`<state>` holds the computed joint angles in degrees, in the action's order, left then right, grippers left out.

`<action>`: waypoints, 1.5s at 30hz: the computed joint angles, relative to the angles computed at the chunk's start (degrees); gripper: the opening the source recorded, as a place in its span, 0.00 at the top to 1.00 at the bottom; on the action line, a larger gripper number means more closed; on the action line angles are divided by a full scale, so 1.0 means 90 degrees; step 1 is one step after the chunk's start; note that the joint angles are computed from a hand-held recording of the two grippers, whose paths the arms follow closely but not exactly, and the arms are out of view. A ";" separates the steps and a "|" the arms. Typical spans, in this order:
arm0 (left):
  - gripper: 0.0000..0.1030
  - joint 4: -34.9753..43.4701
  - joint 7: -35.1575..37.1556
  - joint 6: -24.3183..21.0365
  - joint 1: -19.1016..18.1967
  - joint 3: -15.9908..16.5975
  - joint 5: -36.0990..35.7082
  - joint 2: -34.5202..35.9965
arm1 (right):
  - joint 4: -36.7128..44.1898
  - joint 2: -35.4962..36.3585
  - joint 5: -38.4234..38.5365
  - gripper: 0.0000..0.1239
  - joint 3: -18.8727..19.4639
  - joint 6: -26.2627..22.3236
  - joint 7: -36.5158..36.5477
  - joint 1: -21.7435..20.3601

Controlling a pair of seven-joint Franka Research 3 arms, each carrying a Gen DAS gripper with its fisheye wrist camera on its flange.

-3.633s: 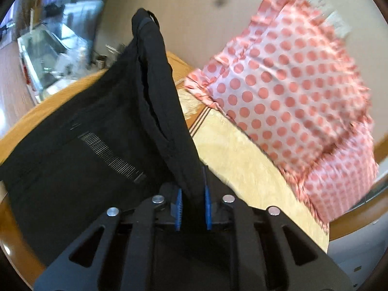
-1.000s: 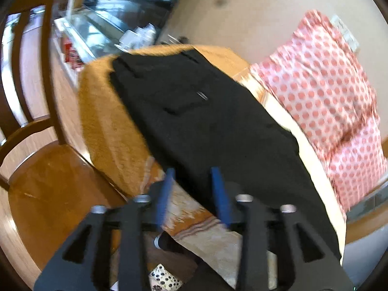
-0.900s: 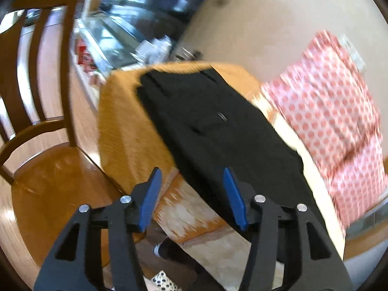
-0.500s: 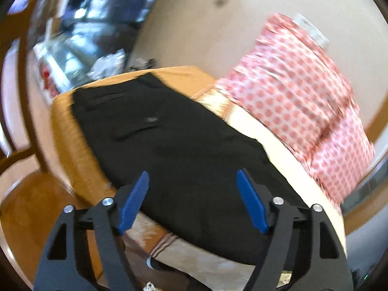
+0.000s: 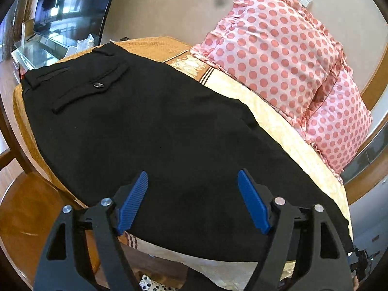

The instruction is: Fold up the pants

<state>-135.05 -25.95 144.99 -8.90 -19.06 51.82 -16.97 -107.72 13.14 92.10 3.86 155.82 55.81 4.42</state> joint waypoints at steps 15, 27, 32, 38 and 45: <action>0.08 0.0050 0.0078 0.0305 0.0004 0.0051 0.0215 0.0157 | 0.0711 0.0501 -0.0709 0.95 0.0146 0.1030 0.0110 0.0215; 0.02 0.0127 0.0137 0.0228 -0.0030 0.0025 0.0497 0.0280 | 0.3521 0.1517 -0.2162 0.95 0.1331 -0.0145 -0.1234 0.0835; 0.02 0.0042 -0.0368 0.0327 0.0019 0.0008 0.0782 0.0213 | 0.5073 0.2694 -0.3827 0.95 0.1496 -0.1906 -0.0666 0.1698; 0.02 -0.0016 -0.0579 0.0459 0.0033 0.0036 0.0960 0.0172 | 0.6202 0.3819 -0.5679 0.96 0.1259 -0.3119 0.0646 0.2474; 0.02 -0.0059 -0.0728 0.0558 0.0082 0.0012 0.1102 0.0144 | 0.6256 0.3735 -0.5087 0.96 0.1827 -0.2147 0.0155 0.2340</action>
<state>-135.58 -32.50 150.01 -8.17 -18.96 61.74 -15.67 -51.42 46.75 46.32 20.30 136.50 57.21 25.49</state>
